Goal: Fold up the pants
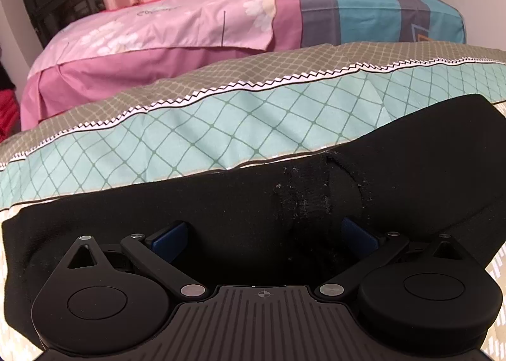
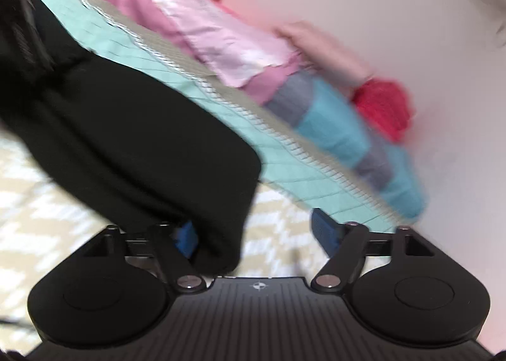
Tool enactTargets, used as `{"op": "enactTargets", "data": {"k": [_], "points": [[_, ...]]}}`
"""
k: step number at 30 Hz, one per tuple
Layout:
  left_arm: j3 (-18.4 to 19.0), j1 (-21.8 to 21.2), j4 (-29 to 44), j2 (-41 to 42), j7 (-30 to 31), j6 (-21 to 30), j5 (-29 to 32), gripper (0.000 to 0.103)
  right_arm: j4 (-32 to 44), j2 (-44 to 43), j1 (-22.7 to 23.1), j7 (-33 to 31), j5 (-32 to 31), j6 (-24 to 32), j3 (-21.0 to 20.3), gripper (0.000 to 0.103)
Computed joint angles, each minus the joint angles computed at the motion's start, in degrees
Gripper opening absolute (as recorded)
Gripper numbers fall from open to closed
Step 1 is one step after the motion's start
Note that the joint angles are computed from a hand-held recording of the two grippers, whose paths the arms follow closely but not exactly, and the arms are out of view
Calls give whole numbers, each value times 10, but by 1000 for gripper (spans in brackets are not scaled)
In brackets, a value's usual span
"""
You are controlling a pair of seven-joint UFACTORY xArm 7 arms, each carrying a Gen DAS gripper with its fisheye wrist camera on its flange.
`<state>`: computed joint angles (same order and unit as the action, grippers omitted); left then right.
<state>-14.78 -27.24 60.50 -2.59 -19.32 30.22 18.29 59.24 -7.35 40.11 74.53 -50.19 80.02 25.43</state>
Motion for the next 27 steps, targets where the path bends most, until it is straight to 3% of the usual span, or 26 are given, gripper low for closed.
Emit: {"op": "enactTargets", "data": {"k": [3,5,6,10,13,15,17,18,20,24,27], "points": [[3,-1,15,7,31,17,-30,103,-41,-88,3,25,73,-49,-3,89],[5,-1,17,8,42,20,-41,103,-62,-142,-3,79,97,-66,9,89],[5,-1,17,8,44,19,-44,103,-53,-146,-20,119,99,-76,27,89],[4,-1,16,8,40,19,-40,103,-80,-183,-78,239,76,-171,21,85],[5,-2,24,9,44,31,-45,103,-77,-155,-124,259,46,-226,29,84],[6,-1,29,4,47,42,-60,103,-79,-132,-134,224,102,-258,19,84],[9,2,21,-13,60,38,-78,103,-68,-98,-109,200,162,-233,-10,83],[13,3,14,-26,79,30,-100,103,-80,-114,-129,224,156,-245,11,84],[22,5,-13,-59,117,3,-144,103,-72,-123,-126,245,161,-222,18,84],[35,21,-52,-114,139,-18,-191,103,-11,-89,-128,242,136,-126,47,84],[31,53,-75,-141,108,-12,-173,103,34,-42,-118,225,78,-102,45,88]]}}
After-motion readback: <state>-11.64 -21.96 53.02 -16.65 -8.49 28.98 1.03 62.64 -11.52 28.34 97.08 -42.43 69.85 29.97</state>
